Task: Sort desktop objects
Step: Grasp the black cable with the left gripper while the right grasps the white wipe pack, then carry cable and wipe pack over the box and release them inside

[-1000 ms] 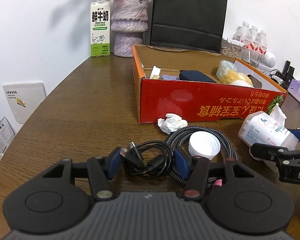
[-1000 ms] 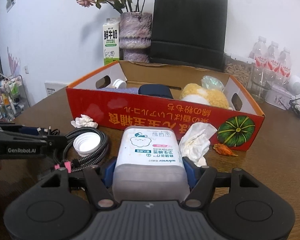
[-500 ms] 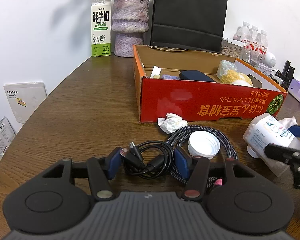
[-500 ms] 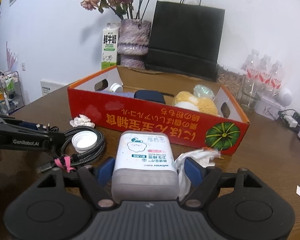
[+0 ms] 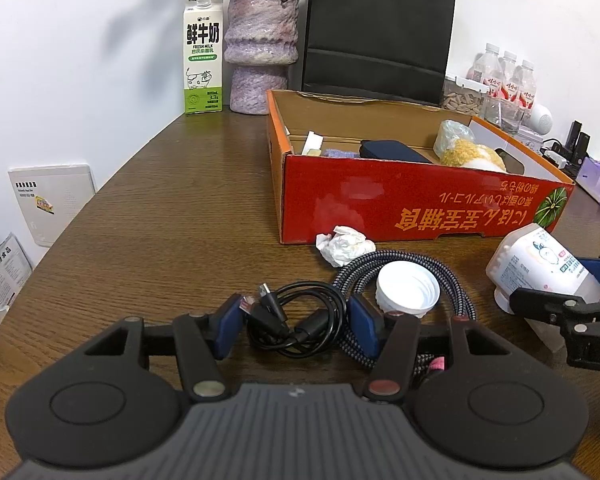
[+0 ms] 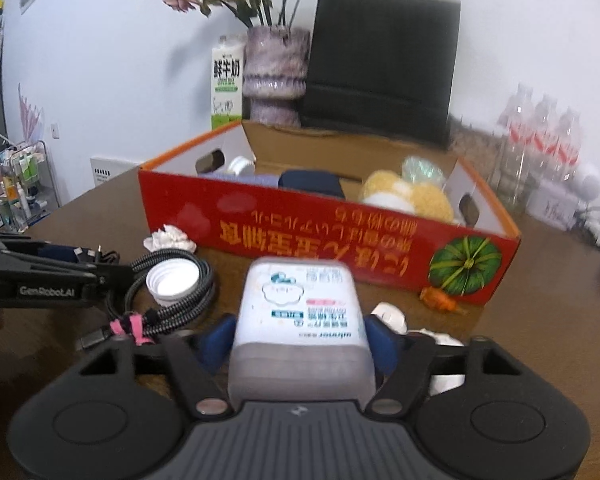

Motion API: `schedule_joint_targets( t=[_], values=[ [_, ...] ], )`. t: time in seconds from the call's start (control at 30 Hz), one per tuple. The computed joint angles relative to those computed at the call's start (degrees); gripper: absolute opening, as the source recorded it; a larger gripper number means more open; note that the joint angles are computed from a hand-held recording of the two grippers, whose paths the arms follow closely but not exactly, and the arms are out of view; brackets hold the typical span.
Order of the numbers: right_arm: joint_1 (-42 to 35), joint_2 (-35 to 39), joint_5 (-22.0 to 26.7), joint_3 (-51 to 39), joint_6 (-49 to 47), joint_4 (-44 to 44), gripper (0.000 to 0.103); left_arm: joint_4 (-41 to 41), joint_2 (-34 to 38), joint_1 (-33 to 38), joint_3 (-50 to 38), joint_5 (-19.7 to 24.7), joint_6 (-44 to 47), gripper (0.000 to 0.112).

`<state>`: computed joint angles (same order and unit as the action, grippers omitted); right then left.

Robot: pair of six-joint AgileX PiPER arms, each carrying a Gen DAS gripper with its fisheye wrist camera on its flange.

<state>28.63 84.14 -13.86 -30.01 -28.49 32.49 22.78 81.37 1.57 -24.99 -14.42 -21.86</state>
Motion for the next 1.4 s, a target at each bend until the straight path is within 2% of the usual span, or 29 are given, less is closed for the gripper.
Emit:
schedule_joint_targets(
  t=[0.17, 0.4, 0.57, 0.7, 0.8, 1.03, 1.23, 1.4],
  values=[
    [-0.25, -1.08, -1.43, 1.63, 6.08, -5.56, 0.065, 2.30, -1.60, 0.55, 1.17, -1.10, -1.65, 0.053],
    [-0.55, -3.72, -2.82, 2.63, 10.16, -9.61, 0.065, -5.31, -5.75, -0.44, 2.79, -1.42, 4.23, 0.052],
    [-1.18, -5.85, -3.42, 1.83, 10.87, -10.68, 0.065, -13.54, -9.58, -2.73, 1.27, 0.68, 9.72, 0.052],
    [-2.06, -6.06, -3.69, -0.72, 10.88, -11.27, 0.065, -27.66, -9.78, -6.54, -2.63, 1.52, 22.85, 0.052],
    [-3.33, -4.85, -4.09, -3.69, 14.10, -14.86, 0.065, -41.63, -7.56, -10.07, -7.10, 0.44, 36.09, 0.052],
    [-6.83, 2.02, -4.24, -13.42, 22.89, -23.12, 0.065, -63.00, 2.56, -14.52, -20.06, -1.93, 54.31, 0.052],
    [-9.35, 11.09, -3.32, -23.34, 27.53, -26.30, 0.065, -76.01, 12.24, -14.71, -30.42, -3.50, 64.60, 0.052],
    [-10.38, 19.25, 0.51, -32.70, 27.10, -27.36, 0.065, -86.29, 19.26, -14.38, -38.02, -3.02, 75.28, 0.052]
  ],
)
